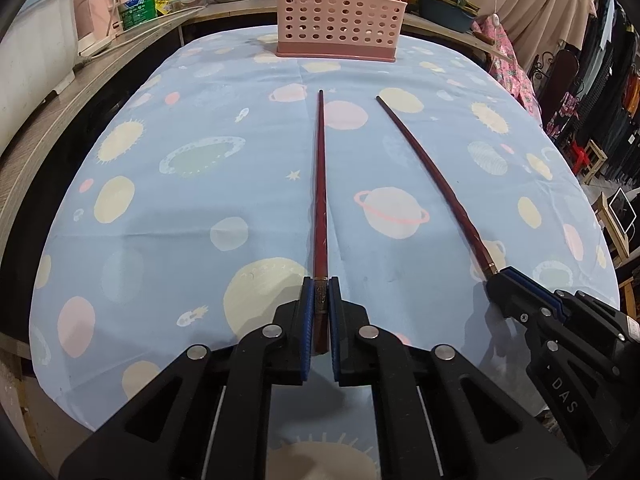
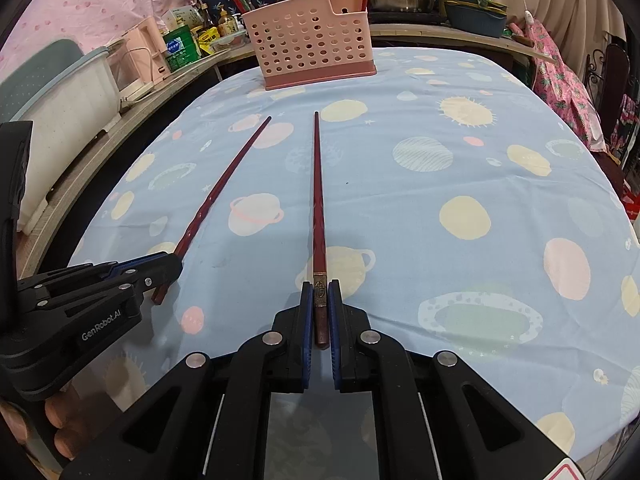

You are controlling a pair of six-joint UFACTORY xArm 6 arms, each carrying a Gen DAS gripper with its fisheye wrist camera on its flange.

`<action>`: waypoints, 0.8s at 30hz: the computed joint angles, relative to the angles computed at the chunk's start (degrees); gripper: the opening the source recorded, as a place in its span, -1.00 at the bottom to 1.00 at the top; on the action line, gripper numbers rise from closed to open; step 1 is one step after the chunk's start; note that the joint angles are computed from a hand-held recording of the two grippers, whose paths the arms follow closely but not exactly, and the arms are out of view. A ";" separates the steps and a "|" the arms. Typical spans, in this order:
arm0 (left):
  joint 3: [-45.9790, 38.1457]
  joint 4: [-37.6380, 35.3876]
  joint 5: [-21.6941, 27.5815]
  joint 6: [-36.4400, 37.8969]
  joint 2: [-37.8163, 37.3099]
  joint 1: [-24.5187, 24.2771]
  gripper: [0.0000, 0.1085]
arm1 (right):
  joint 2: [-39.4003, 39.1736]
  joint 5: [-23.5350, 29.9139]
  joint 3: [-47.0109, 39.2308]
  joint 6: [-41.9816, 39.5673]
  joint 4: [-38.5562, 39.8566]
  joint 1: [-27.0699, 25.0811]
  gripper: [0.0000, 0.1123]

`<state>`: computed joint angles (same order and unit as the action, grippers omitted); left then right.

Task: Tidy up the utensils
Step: 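Grasp a dark red chopstick with the right tool while the left tool grasps the other, then lift both chopsticks and carry them over the pink basket with both tools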

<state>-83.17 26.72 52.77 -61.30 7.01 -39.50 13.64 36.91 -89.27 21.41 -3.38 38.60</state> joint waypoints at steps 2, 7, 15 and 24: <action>-0.07 -0.03 0.10 -0.06 -0.22 0.05 -0.87 | -0.17 -0.05 -0.10 0.34 -0.29 0.03 -0.87; -0.47 -0.29 0.26 -0.41 -1.28 0.41 -0.87 | -0.67 -0.57 -0.74 0.72 -0.35 -0.53 -0.87; -2.78 1.17 0.74 -1.20 -3.13 1.80 -0.87 | -0.33 -1.97 -5.39 0.60 0.18 -2.53 -0.87; -9.60 5.11 1.39 -0.85 -2.24 4.02 -0.87 | 3.52 -2.87 -15.73 -0.47 -0.39 -4.78 -0.87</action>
<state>-92.77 31.83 54.16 -62.15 4.78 -35.49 17.16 34.04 -105.00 20.94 -3.77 33.82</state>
